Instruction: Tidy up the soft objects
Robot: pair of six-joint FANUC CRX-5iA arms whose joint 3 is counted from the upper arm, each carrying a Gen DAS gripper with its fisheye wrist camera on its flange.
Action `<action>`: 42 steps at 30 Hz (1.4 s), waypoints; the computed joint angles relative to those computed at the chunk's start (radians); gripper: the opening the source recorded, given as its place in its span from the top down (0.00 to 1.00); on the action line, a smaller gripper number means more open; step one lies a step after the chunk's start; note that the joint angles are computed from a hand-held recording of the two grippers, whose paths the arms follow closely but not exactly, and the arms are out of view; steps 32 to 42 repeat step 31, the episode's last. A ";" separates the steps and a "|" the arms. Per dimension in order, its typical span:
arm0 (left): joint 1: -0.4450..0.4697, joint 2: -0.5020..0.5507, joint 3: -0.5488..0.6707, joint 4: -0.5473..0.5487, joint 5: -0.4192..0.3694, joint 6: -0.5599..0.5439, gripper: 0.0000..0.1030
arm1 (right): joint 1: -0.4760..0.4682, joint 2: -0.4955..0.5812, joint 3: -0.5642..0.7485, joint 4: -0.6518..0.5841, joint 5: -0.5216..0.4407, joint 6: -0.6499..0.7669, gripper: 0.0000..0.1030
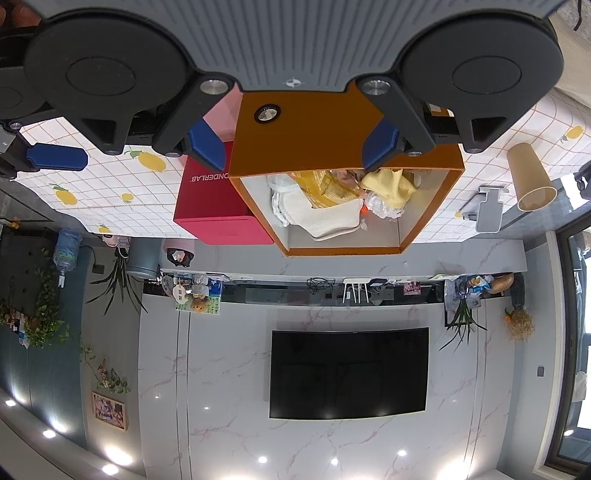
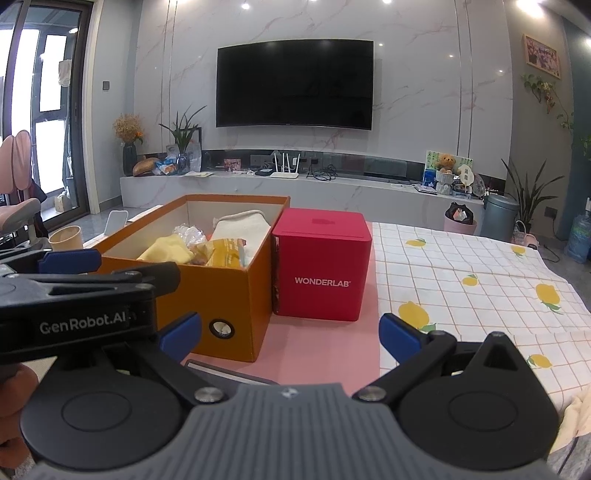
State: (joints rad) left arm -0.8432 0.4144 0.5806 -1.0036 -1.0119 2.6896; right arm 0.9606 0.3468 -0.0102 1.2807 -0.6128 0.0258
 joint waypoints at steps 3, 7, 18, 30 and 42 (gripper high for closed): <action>0.001 0.001 0.001 0.003 -0.001 0.000 0.05 | 0.000 -0.001 -0.001 0.000 0.000 0.001 0.03; 0.002 0.003 0.004 0.006 -0.002 -0.004 0.05 | 0.002 -0.001 0.001 -0.006 -0.002 0.006 0.03; 0.001 0.003 0.001 0.007 -0.004 -0.003 0.05 | 0.005 0.000 0.001 -0.014 -0.005 0.012 0.03; 0.001 0.002 -0.002 0.007 -0.003 -0.002 0.05 | 0.005 0.002 0.009 -0.032 -0.004 0.032 0.03; 0.001 0.002 -0.002 0.007 -0.004 -0.001 0.05 | 0.005 0.002 0.009 -0.033 -0.003 0.033 0.03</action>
